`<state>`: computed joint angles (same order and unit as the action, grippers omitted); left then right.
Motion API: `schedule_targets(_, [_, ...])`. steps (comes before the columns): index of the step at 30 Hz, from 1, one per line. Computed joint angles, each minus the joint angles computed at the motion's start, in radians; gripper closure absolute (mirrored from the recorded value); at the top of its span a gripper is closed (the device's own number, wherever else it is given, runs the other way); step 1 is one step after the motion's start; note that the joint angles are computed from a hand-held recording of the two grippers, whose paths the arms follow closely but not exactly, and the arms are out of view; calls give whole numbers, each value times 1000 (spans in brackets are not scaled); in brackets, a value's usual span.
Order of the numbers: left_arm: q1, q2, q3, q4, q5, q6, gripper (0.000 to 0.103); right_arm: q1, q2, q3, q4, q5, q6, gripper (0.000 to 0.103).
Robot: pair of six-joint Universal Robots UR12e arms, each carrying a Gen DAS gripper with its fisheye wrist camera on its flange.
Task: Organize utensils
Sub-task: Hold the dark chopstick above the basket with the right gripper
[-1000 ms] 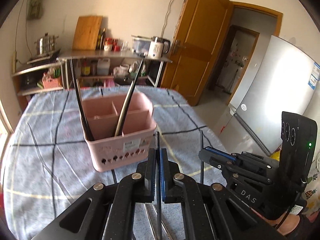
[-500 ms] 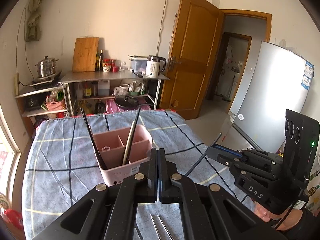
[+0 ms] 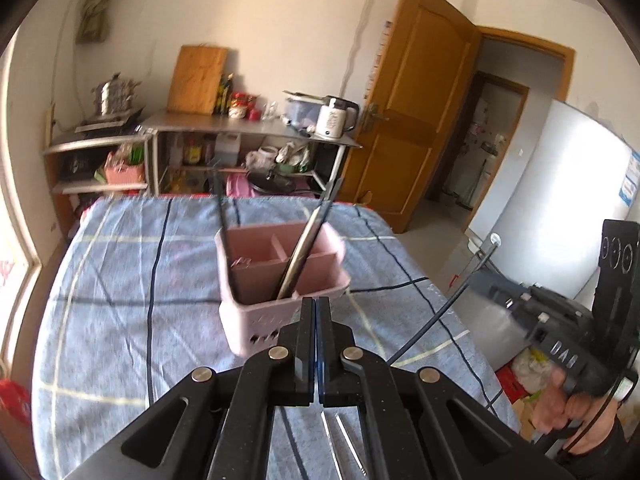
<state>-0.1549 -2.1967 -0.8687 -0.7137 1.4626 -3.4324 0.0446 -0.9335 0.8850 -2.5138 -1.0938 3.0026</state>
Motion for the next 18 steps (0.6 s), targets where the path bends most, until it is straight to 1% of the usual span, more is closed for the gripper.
schedule_targets(2, [11,24,-62,20,-21,-69,99,0,-1,4,-3,0,2,99])
schedule_targets(3, [17,35,-92,30,-36,-101,93,0,-1,3,0,0,3,99])
schedule_targets(4, [24,48,-128,40,-48,-137,90,-1,-1,5,3,1,3,99])
schedule_targets(6, [33,67,-185,48,-54,-196,80,0,-1,7,4,-1,-1,99])
schedule_targets(7, [40,75,-212,47,-68,-232,79,1,-1,9,7,-2,-3,99])
schedule_targets(9, [52,88,-256,23,-99,-299,75,0,-5,17,11,0,-7,99])
schedule_targets(13, [72,96,-306,-55,-152,-413,74,3,-4,20,19,-7,-12,99])
schedule_targets(15, [82,95,-320,-78,-162,-482,72,3,-2,18,25,-10,-14,99])
schedule_targets(16, [86,94,-323,-82,-164,-506,70,3,-1,17,27,-10,-14,99])
schedule_targets(17, [89,93,-326,-88,-161,-533,64,3,-1,18,25,-11,-14,99])
schedule_targets(18, [92,91,-326,-100,-158,-560,61,3,0,16,25,-11,-15,99])
